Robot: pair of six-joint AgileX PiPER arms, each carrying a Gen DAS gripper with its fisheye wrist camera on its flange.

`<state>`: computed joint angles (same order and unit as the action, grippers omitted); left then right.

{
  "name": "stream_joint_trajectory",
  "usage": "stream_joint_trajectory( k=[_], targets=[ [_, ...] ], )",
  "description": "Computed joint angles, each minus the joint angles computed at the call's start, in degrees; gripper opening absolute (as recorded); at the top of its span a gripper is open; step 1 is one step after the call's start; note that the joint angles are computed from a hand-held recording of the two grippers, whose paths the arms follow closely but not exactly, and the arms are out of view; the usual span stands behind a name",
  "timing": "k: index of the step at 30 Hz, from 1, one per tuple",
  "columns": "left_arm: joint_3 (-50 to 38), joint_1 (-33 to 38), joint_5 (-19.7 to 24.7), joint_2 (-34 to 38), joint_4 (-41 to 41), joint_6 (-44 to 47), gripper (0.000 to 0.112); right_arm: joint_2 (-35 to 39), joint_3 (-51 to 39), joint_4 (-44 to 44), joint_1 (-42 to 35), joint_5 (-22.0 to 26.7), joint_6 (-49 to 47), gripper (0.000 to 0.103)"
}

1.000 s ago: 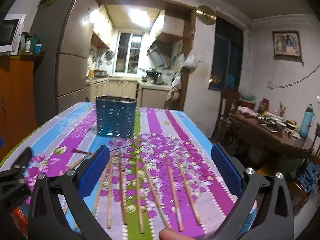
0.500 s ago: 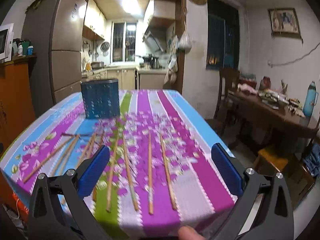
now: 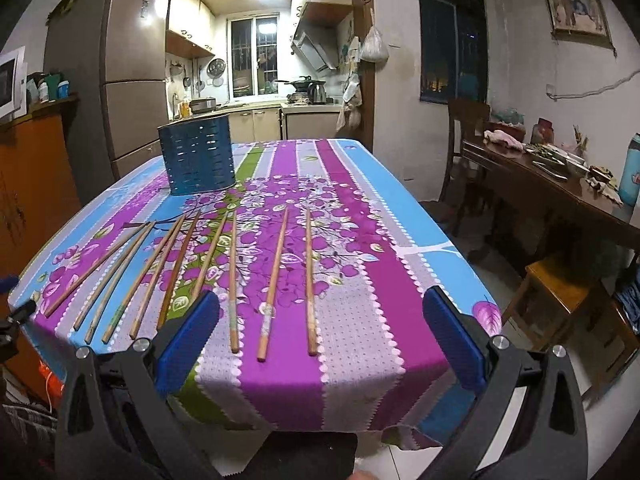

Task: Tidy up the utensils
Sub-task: 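Lower the right tool onto a wooden chopstick and close it while the left tool grasps another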

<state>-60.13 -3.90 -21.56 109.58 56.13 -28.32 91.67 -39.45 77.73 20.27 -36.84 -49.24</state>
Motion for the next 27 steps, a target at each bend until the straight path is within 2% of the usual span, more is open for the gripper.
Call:
stream_joint_trajectory(
  k=[3, 5, 7, 9, 11, 12, 14, 17, 22, 27],
  targets=[
    [-2.15, -0.06, 0.04, 3.12, 5.19, -3.78, 0.049, -0.78, 0.58, 0.64, -1.48, 1.76, 0.22, 0.098],
    [-3.65, 0.14, 0.09, 4.83, 8.57, -6.72, 0.042, -1.08, 1.13, -0.95, -2.83, 4.32, 1.25, 0.098],
    [-3.92, 0.42, -1.29, 6.06, 7.01, -4.16, 0.034, -0.81, 1.81, -3.09, -2.44, 4.45, 2.43, 0.096],
    [-4.15, 0.77, -2.30, 6.32, 8.77, -5.06, 0.029, 0.02, 2.09, -6.51, -1.65, 4.67, 3.66, 0.082],
    [-3.83, 0.79, -3.30, 6.52, 7.43, -2.23, 0.025, 1.52, 1.58, -8.65, -1.09, 5.91, 2.99, 0.052],
    [-3.51, 0.82, -3.86, 6.59, 6.17, -0.17, 0.023, 2.40, 0.97, -8.68, -1.01, 6.79, 1.91, 0.045],
    [-2.86, 1.19, -5.61, 6.91, 4.21, 3.41, 0.022, 4.32, -0.03, -9.96, -1.17, 8.65, 1.44, 0.023],
    [-2.82, 2.09, -7.66, 7.35, 5.24, 3.15, 0.022, 6.91, -1.34, -12.14, -1.80, 10.94, 1.99, 0.017],
    [-2.77, 3.12, -10.03, 7.90, 6.30, 2.99, 0.022, 8.79, -1.84, -17.92, -2.54, 12.89, 6.77, 0.016],
    [-2.93, 3.80, -11.77, 8.45, 7.20, 3.01, 0.022, 10.02, -2.83, -18.67, -3.08, 13.55, 7.70, 0.016]
  ],
)
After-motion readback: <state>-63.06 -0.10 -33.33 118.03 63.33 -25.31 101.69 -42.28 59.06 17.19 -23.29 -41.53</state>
